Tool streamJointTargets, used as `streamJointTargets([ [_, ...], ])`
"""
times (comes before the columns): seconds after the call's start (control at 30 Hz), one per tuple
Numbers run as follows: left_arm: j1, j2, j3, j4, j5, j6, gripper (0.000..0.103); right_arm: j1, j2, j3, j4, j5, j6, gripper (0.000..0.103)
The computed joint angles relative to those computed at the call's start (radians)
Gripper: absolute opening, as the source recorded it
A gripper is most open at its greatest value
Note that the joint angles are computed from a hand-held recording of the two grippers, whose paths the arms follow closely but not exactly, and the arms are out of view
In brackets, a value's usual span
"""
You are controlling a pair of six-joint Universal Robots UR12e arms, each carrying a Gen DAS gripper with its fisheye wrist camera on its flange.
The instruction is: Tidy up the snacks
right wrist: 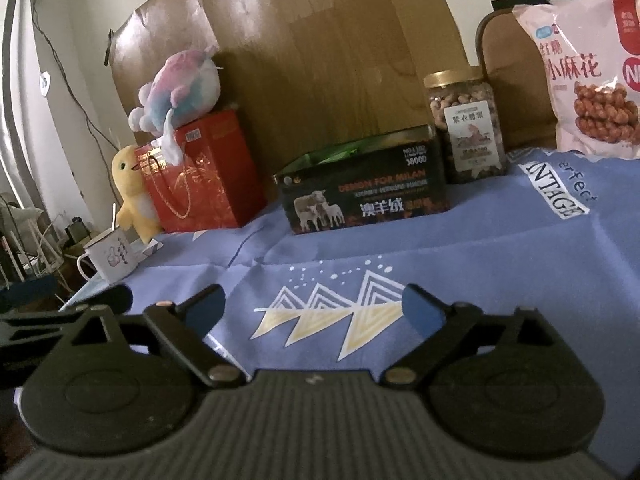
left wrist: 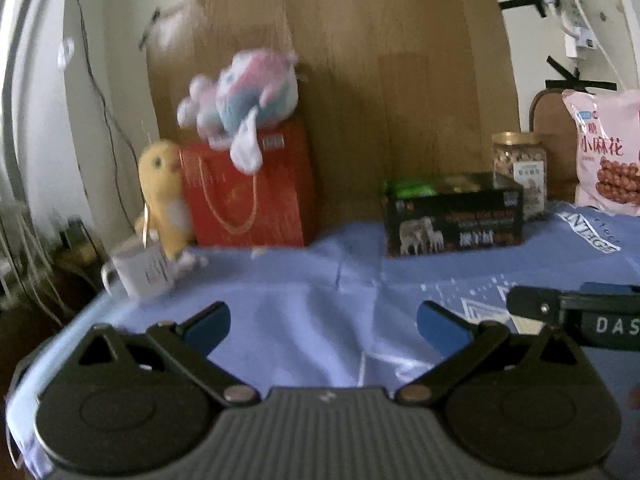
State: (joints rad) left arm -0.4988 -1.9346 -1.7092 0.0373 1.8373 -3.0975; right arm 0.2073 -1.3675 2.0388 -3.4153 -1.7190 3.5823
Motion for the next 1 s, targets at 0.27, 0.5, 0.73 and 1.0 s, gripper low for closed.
streamJointTargets([
  [0.27, 0.04, 0.036, -0.032, -0.084, -0.057, -0.1, 0.103, 0.052, 0.041, -0.028, -0.033, -0.158, 0.023, 0.103],
  [0.5, 0.045, 0.029, -0.024, -0.1, -0.055, -0.079, 0.103, 0.071, 0.053, -0.036, -0.055, -0.248, 0.019, 0.103],
  [0.73, 0.033, 0.017, -0.01, -0.12, -0.087, -0.025, 0.103, 0.046, 0.029, -0.018, 0.016, -0.18, 0.084, 0.103],
  [1.0, -0.005, -0.016, 0.018, -0.056, -0.015, 0.018, 0.103, 0.015, 0.006, 0.014, 0.03, -0.125, 0.12, 0.103],
])
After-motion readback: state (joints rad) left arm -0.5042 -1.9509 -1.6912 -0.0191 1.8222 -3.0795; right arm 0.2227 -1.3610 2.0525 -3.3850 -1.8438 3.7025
